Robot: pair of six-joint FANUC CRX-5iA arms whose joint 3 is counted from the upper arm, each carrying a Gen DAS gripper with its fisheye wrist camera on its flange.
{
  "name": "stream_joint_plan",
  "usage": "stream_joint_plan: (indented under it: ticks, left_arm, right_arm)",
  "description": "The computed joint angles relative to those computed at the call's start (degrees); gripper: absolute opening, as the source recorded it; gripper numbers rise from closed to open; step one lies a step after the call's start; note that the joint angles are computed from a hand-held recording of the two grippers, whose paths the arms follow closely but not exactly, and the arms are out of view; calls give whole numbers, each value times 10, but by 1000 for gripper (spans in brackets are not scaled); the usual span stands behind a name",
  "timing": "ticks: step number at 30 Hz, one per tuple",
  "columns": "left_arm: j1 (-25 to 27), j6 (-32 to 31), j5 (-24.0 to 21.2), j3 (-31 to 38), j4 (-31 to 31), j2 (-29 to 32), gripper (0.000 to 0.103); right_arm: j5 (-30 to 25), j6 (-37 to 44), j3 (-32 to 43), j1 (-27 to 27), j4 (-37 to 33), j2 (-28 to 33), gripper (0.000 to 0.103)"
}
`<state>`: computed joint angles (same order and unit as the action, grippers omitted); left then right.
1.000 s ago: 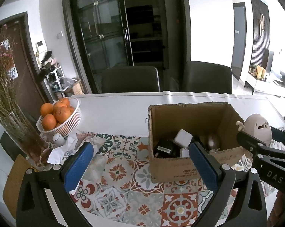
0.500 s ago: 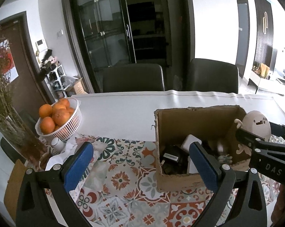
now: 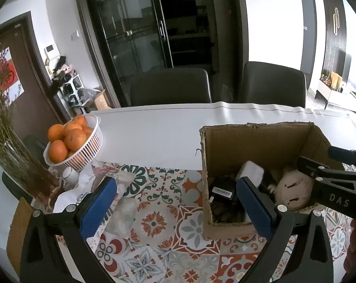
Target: Organize rigid objects
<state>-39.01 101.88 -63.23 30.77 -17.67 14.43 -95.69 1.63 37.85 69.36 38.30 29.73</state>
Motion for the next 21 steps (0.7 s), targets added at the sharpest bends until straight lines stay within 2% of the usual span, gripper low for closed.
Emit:
stream_joint_plan:
  ticks: [14, 21]
  left_arm:
    - [-6, 1, 31, -37, 2, -47, 103]
    - [-20, 7, 54, -62, -10, -92, 103]
  right_arm:
    - [-68, -28, 40, 43, 55, 17, 78]
    - [-130, -40, 91, 79, 107, 42, 83]
